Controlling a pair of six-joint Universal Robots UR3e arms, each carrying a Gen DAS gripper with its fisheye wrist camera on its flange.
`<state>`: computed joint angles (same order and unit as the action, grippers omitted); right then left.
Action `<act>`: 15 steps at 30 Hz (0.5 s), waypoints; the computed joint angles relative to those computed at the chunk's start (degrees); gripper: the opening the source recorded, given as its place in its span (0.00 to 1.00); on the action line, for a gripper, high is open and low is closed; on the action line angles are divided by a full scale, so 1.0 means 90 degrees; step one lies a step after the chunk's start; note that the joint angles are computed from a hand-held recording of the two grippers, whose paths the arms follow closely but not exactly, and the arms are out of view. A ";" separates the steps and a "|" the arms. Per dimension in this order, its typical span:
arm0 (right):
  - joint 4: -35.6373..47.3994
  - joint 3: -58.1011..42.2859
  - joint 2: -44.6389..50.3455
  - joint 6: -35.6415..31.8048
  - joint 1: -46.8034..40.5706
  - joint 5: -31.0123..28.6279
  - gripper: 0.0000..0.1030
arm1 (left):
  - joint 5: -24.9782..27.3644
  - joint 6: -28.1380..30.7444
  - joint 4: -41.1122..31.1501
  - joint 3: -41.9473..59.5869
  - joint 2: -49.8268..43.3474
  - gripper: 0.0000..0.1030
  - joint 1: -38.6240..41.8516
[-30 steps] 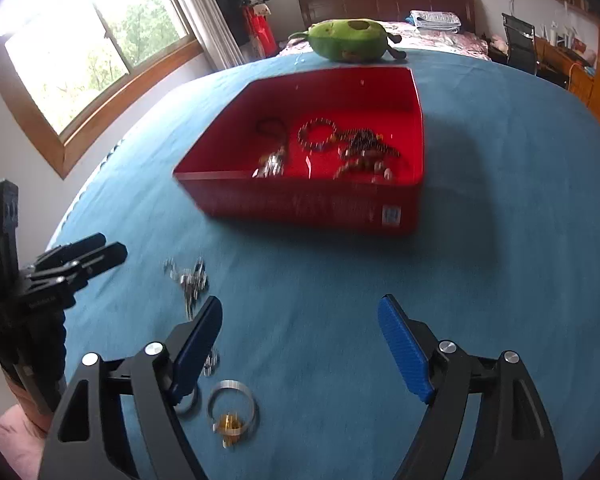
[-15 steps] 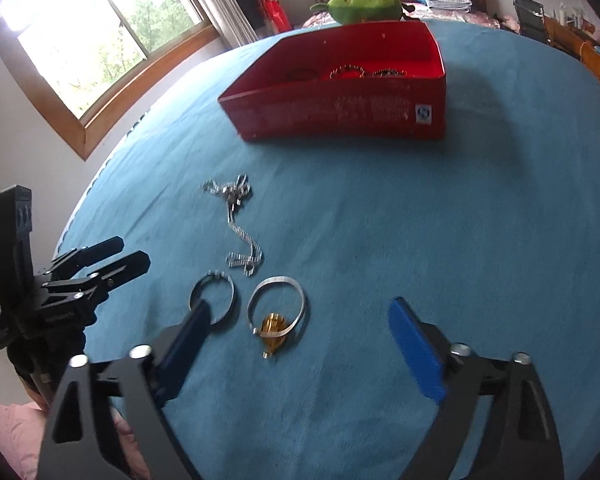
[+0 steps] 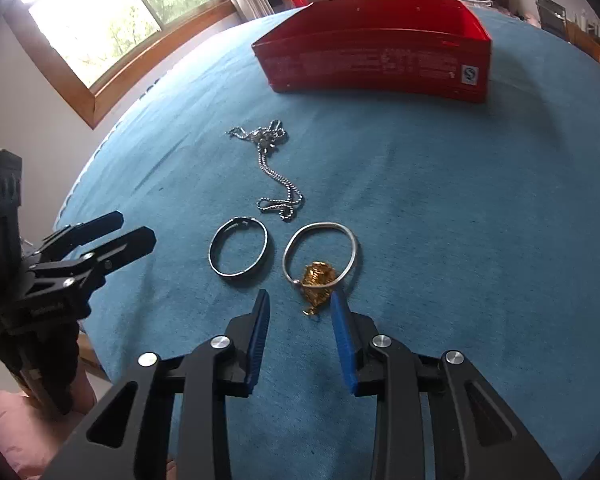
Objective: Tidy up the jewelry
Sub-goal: 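Move both open tools back toward the silver rings on the bed, then grasp the silver ring with gold pendant with the right tool while the left tool grasps a silver ring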
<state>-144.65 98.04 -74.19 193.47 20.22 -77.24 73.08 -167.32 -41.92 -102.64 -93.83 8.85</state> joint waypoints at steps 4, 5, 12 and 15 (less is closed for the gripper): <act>0.0144 -0.0335 0.0298 0.0024 0.0172 -0.0307 0.27 | -0.0073 0.0057 0.0009 -0.0032 0.0021 0.92 0.0056; 0.0181 -0.0398 0.0363 0.0024 0.0192 -0.0370 0.24 | -0.0074 0.0056 0.0006 -0.0011 0.0004 0.92 0.0053; 0.0185 -0.0349 0.0291 -0.0150 0.0202 -0.0368 0.00 | -0.0138 0.0081 -0.0094 0.0078 -0.0071 0.92 0.0065; 0.0118 -0.0204 0.0145 -0.0173 0.0182 -0.0380 0.00 | -0.0130 0.0116 -0.0122 0.0195 -0.0173 0.92 -0.0014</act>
